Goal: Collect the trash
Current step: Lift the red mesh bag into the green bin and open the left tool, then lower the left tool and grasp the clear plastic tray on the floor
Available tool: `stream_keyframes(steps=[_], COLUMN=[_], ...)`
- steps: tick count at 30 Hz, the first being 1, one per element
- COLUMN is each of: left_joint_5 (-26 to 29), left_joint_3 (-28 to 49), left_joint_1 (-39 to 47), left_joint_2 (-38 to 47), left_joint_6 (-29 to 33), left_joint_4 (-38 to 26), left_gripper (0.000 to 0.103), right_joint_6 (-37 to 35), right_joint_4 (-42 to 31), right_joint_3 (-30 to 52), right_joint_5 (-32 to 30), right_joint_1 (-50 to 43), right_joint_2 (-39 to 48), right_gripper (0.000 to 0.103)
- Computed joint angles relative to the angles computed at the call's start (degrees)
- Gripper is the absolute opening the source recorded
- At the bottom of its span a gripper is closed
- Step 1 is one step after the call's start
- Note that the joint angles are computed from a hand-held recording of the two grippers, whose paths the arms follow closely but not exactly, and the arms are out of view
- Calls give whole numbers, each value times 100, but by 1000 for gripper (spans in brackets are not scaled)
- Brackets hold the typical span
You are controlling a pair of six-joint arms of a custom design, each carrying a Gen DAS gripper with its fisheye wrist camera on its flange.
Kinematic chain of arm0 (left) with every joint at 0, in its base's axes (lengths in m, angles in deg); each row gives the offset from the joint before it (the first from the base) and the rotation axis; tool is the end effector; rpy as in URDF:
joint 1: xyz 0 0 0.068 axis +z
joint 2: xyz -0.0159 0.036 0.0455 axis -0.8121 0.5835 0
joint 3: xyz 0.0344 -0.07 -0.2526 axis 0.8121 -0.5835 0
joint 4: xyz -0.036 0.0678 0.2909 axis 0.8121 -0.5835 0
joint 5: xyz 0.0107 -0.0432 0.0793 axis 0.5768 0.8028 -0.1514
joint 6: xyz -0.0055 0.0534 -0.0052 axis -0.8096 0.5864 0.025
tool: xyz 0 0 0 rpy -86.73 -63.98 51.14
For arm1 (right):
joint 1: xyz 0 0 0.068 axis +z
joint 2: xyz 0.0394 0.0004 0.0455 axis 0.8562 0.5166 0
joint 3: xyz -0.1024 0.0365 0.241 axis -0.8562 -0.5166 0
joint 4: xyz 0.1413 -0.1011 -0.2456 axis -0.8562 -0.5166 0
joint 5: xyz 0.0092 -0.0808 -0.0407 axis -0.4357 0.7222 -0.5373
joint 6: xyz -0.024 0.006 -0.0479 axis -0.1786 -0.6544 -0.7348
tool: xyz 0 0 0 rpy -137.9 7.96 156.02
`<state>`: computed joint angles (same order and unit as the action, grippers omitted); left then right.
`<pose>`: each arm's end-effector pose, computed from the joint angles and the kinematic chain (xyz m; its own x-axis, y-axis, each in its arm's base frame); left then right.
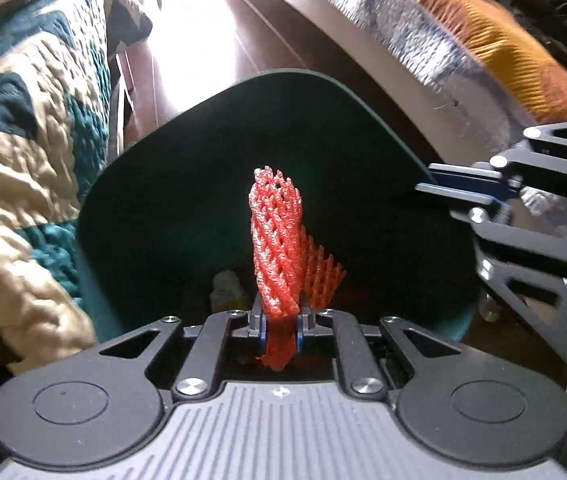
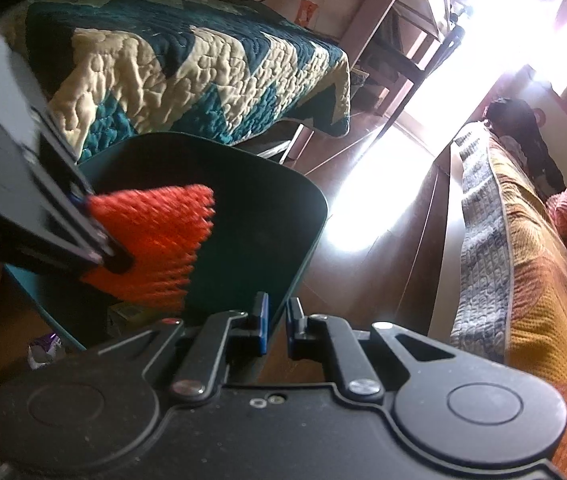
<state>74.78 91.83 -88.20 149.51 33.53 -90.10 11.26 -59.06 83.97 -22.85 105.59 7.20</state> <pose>0.1964 -0.1217 0.3770 -0.8824 -0.1466 -0.4471 -0.1223 0.9890 -0.0829 0.2268 0.2347 0.3922 -0.0580 -0.7711 -0.6340 -0.7929 0.4215 -0.4401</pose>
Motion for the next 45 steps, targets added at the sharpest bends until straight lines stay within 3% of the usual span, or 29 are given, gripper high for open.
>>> stream_keyframes(steps=[16,18,25,27,38,45], left_joint_5=[581,543,231,115,-168,-646], left_joint_3=[-438,-434,-365,-323,99,443], left_joint_1=[427,398,205,118,-236,-917], left_joint_2=[330,318,177,132,-393,-621], left_joint_6=[-125,-126,-129,-120,-100,-365], left_joint_4=[388,384,455,457,-249,-864], left_gripper=[16,21,61,68,72,73], right_joint_6=[-10,0,0,1,-6,-17], right_joint_4=[2,1,13,15,13,16], right_joint_3=[61,64,60,58,67,62], right_joint_5=[18,22,30,31,35,28], right_joint_1=[-13,-10,-6,-4,-6,-12], right_joint_2=[85,89,95,95,102,98], right_gripper=[8,8,8,8,8,8])
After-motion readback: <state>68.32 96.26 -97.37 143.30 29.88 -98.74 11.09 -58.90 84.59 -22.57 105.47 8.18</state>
